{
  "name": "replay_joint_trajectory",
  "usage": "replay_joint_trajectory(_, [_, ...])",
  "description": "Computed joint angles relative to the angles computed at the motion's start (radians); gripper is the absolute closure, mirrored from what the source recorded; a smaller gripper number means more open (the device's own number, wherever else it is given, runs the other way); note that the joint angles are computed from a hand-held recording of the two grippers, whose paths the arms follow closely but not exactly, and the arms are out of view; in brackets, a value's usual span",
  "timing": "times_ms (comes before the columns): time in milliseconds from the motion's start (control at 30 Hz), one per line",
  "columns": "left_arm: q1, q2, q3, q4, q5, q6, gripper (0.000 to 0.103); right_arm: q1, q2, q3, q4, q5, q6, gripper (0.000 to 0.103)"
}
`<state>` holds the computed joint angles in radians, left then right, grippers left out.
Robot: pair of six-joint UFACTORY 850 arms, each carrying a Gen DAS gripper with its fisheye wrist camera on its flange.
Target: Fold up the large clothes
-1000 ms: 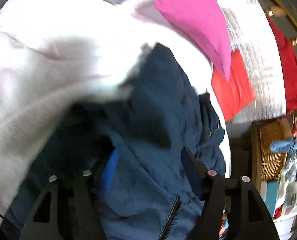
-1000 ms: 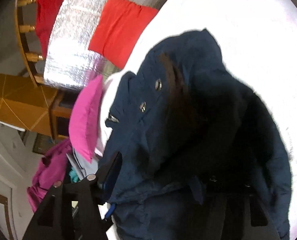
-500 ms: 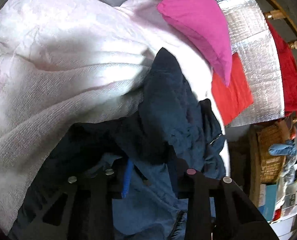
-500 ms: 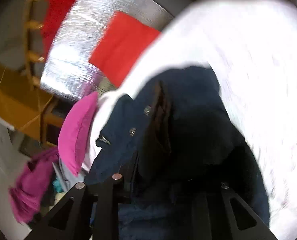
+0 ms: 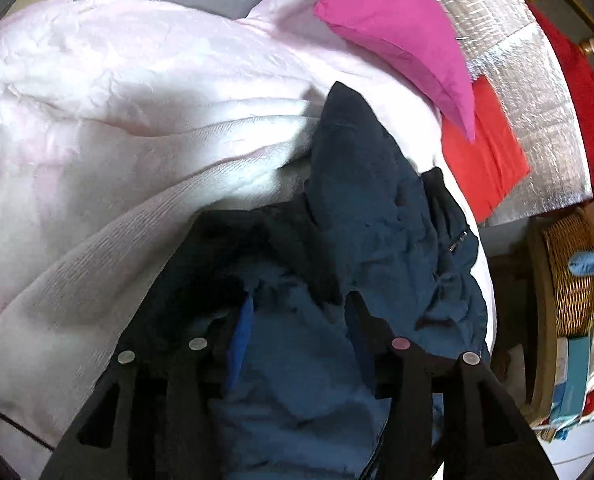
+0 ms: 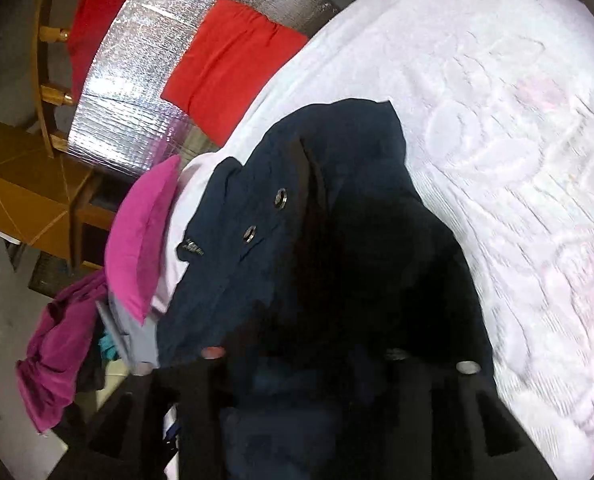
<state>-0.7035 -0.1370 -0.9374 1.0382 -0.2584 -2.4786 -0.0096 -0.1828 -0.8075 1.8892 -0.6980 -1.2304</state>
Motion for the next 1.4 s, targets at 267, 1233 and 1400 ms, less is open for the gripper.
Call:
replay_joint_trajectory(267, [-0.050,0.022,-0.035,0.053,-0.288,0.050,0.037,-0.091,0.122,0.075,0.085,-0.070,-0.197,0.043])
replay_joint_trajectory(1233, [-0.022,-0.211,-0.273,-0.163,-0.429,0.577,0.030,0.056,-0.099,-0.148,-0.028,0.260,-0.199,0.066])
replay_joint_trajectory(1400, [-0.051,-0.245,-0.323,-0.137,-0.521,0.628,0.030,0.050,-0.070,-0.132,-0.019,0.239,-0.175,0.056])
